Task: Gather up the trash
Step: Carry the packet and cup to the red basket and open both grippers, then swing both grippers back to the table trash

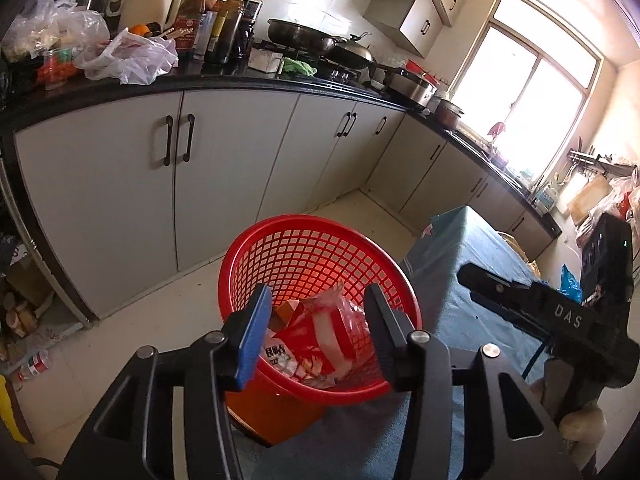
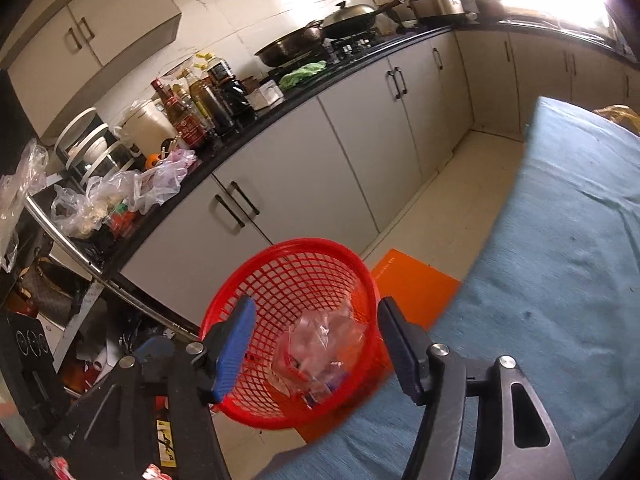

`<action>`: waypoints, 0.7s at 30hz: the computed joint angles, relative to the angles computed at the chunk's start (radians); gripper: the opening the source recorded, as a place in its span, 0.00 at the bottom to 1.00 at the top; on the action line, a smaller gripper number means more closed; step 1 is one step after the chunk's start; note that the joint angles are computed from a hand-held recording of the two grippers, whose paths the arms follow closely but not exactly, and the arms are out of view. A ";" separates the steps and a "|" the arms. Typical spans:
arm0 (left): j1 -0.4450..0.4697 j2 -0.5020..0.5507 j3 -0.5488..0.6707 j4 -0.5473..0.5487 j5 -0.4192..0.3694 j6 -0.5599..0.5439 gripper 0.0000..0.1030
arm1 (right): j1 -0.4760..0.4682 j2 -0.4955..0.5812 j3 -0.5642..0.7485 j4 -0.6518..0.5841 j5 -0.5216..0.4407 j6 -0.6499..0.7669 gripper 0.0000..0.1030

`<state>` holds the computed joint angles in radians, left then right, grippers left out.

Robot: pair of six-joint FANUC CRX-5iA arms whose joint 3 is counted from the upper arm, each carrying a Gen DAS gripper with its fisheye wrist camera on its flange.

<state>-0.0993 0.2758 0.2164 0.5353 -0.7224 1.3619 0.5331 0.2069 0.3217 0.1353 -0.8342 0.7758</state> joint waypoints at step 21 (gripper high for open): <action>-0.112 -0.090 -0.001 -0.267 0.002 0.087 0.67 | 0.073 -0.281 -0.440 0.480 0.061 -0.439 0.68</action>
<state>-0.2117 0.1857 0.2157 0.2686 -0.7206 1.4488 0.6062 -0.0745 -0.1186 0.6153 -0.7735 0.3367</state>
